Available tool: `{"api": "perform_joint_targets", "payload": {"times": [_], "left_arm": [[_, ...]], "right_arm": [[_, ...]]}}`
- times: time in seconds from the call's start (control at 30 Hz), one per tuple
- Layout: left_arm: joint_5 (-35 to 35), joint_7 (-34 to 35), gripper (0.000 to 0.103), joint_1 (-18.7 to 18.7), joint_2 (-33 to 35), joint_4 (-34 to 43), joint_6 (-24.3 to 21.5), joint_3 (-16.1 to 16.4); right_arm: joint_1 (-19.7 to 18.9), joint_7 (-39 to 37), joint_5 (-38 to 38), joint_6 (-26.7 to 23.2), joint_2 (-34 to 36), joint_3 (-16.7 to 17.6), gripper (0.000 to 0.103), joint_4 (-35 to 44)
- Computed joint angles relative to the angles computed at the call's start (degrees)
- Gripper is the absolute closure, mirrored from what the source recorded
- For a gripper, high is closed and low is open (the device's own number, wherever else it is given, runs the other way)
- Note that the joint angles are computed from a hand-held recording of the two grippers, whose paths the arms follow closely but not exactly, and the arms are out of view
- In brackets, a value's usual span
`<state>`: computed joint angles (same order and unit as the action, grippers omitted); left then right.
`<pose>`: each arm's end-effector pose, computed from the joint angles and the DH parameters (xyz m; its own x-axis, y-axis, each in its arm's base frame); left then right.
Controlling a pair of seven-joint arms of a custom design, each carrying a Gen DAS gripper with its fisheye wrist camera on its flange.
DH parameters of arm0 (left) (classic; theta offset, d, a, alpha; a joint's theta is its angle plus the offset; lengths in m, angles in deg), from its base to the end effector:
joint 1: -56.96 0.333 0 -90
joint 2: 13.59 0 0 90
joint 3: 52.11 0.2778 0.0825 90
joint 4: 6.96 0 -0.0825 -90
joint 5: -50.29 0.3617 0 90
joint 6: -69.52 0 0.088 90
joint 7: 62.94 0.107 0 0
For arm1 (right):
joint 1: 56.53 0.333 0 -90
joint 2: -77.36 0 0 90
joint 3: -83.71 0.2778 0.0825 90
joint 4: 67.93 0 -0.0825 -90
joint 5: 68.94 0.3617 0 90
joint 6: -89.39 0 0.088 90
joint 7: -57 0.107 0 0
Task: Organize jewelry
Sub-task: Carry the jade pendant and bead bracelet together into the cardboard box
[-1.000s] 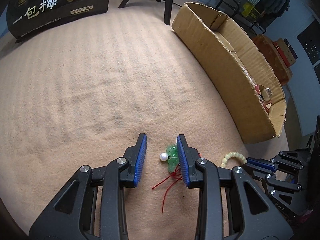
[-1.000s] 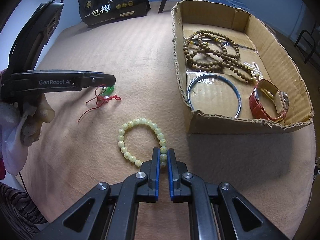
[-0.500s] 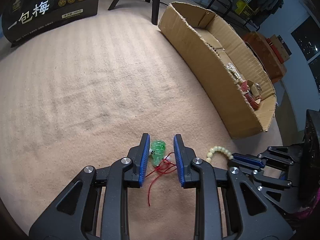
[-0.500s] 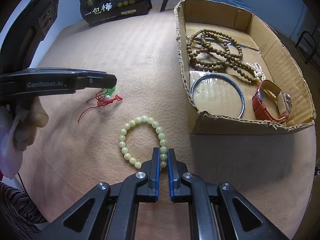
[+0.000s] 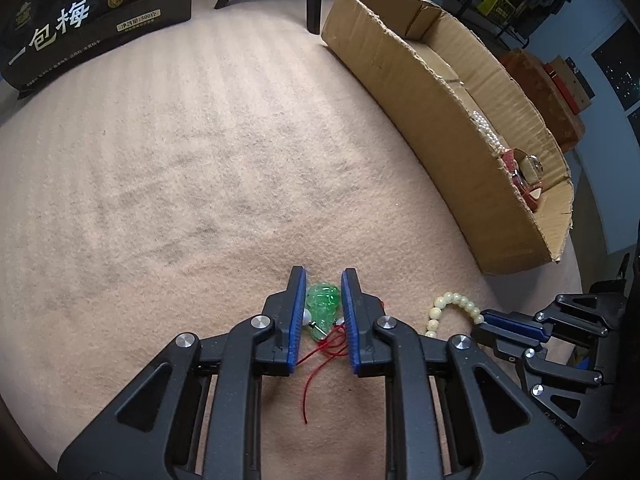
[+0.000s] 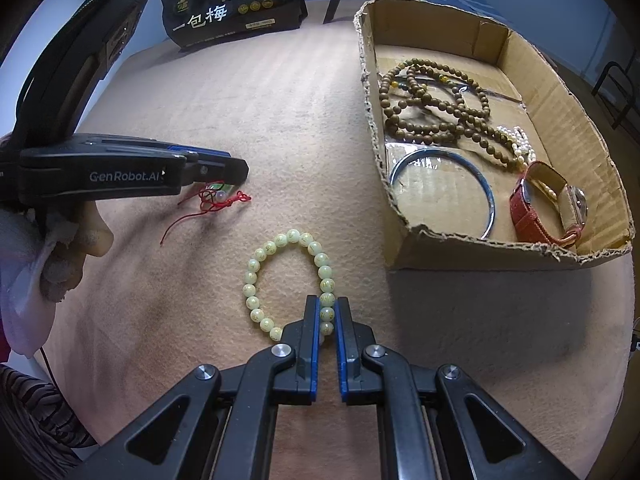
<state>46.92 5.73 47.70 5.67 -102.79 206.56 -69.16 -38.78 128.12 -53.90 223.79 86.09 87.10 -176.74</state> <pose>0.5932 -0.2717 0.4316 -0.0593 -0.9589 0.2776 -0.9539 -0.0275 -0.2989 0.5568 0.2181 0.4247 0.5294 -0.8369 -0.1394 -0.8216 -0.4647 -0.3303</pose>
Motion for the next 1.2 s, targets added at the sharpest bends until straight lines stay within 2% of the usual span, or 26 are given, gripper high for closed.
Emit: {"api": "perform_joint_targets", "payload": {"times": [0.17,0.33,0.57,0.73,1.2], "left_arm": [[0.4,-0.1,0.086,-0.3,0.7,0.7,-0.6,0.0],[1.6,-0.8,0.088,-0.7,0.7,0.2,0.9,0.0],[-5.3,2.5,0.088,1.4,-3.2,-4.4,5.0,-1.7],[-9.0,5.3,0.088,1.3,-4.7,-4.9,6.1,-1.9],[-10.7,6.2,0.088,-0.5,-8.5,-4.6,11.1,-0.8]], "right_arm": [[0.1,-0.3,0.2,-0.3,0.4,0.0,0.099,0.4],[0.1,-0.4,0.3,0.0,0.4,0.0,0.099,0.4],[0.0,-1.5,1.4,1.6,-0.8,0.2,0.099,-0.6],[-0.1,-1.7,1.7,1.9,-1.2,0.2,0.099,-0.5],[-1.0,-5.9,7.2,4.6,-6.9,0.7,0.099,-3.1]]}}
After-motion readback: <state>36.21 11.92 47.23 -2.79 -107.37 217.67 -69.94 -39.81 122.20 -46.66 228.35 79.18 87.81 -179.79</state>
